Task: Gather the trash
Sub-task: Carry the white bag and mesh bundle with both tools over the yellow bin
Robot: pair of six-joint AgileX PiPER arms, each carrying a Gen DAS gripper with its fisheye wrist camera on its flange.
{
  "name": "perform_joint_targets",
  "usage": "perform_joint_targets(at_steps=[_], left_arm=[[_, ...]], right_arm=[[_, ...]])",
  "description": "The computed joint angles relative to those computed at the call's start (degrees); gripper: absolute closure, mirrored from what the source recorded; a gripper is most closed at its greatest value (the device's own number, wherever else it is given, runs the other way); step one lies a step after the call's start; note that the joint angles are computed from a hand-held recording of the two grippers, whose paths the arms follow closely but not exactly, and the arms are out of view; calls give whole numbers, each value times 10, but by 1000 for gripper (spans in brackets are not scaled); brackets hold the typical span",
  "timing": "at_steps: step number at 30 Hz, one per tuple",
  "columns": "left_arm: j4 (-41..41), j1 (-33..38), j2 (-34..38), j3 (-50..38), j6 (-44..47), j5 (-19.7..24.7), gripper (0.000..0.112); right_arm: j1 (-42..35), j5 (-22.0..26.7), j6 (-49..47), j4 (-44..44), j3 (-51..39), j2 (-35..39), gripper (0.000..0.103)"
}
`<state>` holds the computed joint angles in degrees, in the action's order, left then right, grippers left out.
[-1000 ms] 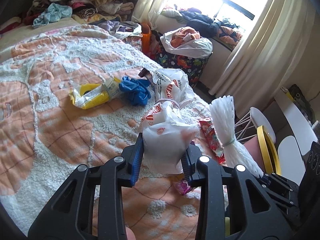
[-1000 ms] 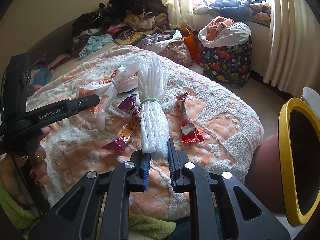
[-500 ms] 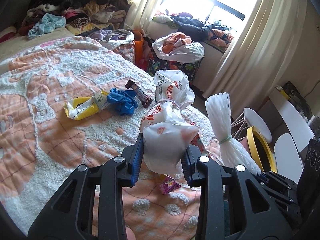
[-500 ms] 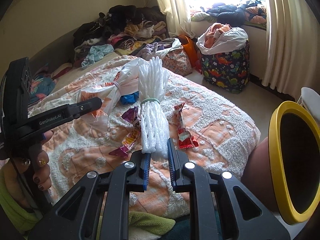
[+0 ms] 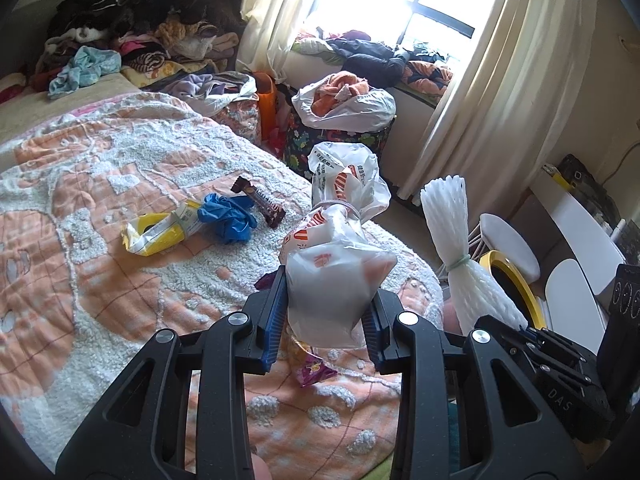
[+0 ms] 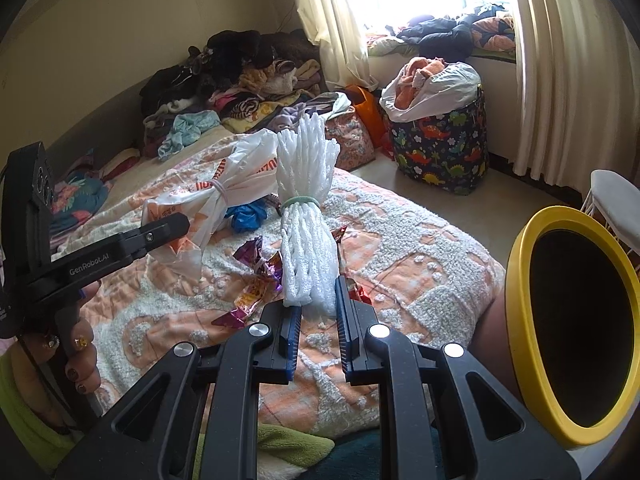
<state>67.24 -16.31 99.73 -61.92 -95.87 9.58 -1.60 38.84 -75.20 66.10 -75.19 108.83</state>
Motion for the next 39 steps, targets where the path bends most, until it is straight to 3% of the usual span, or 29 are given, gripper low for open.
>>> perform_joint_targets(at_steps=[21,39], left_arm=[[-34,-51,2,-29,54,39,88],[-121,-84,37,-81,158,55,94]], right_arm=[[-52,25,-1,27,-5,-8,87],[-94,32,36,28,-41,10,87]])
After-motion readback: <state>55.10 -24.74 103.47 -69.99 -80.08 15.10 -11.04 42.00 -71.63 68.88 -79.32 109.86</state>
